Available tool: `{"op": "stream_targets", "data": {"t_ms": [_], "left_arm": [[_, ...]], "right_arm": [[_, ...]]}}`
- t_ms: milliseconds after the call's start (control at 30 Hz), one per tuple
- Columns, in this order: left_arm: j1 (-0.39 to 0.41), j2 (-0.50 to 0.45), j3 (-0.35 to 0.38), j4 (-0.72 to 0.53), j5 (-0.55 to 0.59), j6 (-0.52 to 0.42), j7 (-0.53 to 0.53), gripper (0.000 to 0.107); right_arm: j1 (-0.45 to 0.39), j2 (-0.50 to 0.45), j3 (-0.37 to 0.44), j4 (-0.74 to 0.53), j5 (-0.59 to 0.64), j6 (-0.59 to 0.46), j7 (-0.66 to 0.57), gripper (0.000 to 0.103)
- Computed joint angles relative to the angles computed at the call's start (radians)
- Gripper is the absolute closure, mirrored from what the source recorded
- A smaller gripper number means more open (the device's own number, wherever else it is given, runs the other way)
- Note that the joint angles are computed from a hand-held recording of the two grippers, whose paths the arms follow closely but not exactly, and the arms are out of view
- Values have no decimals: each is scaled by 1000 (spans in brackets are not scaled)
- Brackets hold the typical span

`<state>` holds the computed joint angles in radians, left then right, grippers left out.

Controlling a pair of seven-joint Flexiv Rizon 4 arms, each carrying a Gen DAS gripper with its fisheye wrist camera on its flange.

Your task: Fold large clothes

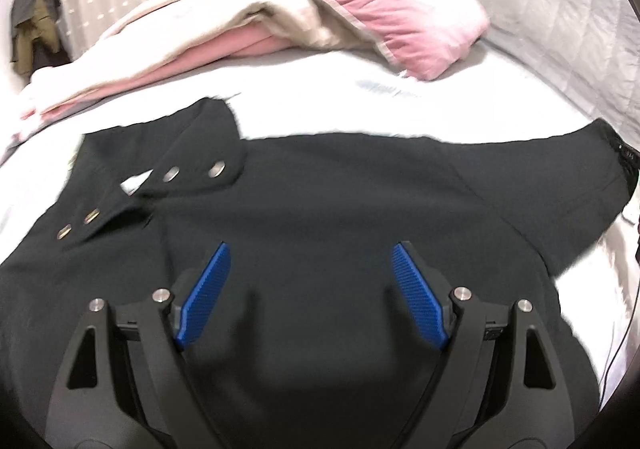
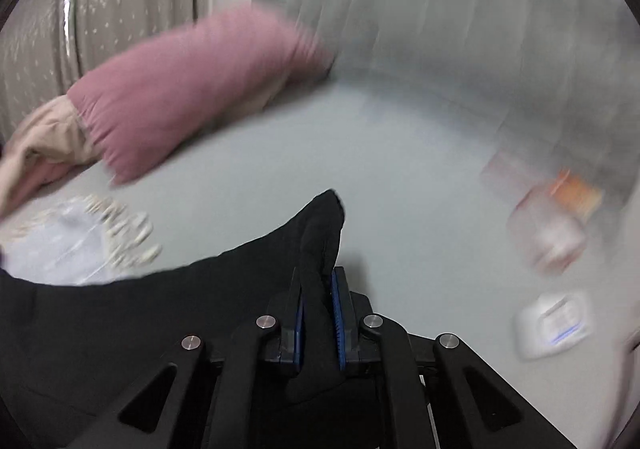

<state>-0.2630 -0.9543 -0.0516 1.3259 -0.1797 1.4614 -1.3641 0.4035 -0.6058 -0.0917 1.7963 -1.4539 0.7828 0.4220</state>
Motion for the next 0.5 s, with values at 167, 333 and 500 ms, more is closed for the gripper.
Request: {"op": "stream_targets", "data": {"t_ms": [167,333,500], "left_arm": [[-76,-143,81,-177,-8,-145,-71,21],[-82,-72,96,-112,60,-169,-113,21],[-58,101,80,165,113,-25,-111,21]], "right_arm": [[-9,-142,34,-138,314,-72,-293,89],[40,-157,-9,-100,415,-55,-271,72],[75,6,-15,52,271,86,-162,46]]}}
